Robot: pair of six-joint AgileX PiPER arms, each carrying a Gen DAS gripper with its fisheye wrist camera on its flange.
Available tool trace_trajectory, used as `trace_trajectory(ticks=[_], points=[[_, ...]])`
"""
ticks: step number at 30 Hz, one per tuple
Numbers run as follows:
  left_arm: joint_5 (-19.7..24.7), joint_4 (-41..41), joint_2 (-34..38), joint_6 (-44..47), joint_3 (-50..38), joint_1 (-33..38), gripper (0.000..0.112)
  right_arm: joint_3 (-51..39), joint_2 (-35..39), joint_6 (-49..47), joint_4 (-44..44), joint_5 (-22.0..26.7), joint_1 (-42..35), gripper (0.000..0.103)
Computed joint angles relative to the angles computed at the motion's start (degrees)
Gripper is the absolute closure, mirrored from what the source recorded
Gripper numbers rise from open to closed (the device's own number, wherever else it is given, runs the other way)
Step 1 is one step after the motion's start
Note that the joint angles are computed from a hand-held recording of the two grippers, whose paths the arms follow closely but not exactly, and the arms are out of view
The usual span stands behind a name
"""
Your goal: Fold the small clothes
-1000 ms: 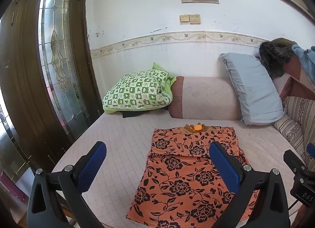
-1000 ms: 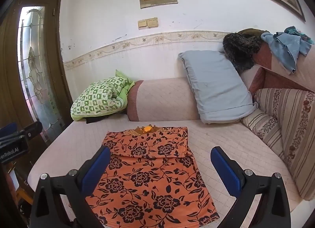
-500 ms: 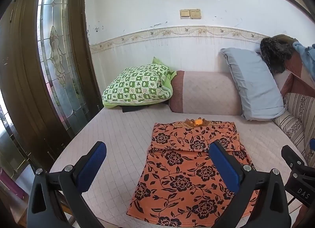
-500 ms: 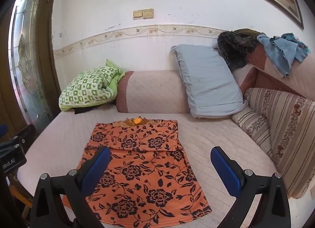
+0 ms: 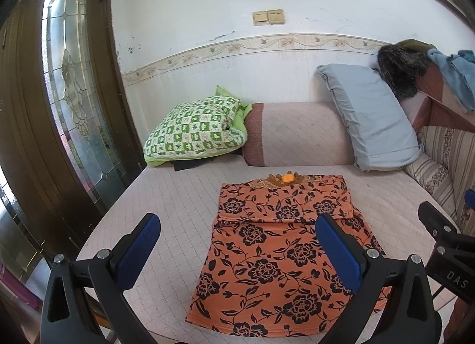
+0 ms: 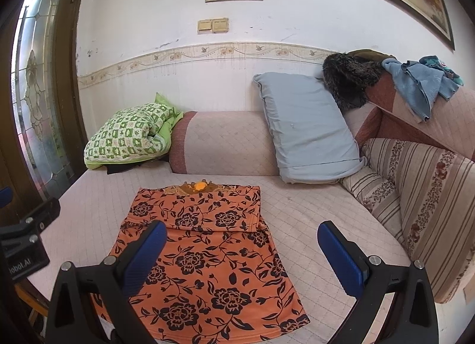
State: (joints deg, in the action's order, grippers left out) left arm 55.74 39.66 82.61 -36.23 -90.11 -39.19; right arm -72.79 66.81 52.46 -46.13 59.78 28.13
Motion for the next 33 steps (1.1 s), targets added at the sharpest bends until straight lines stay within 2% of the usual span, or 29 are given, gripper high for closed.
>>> trace_trajectory(ticks=[33], points=[[-0.42,-0.26,-1.03,0.76,1.36,-0.27,0.009,-0.43,0.44,-1.93,2.69,-0.16,-1.58,0.0]])
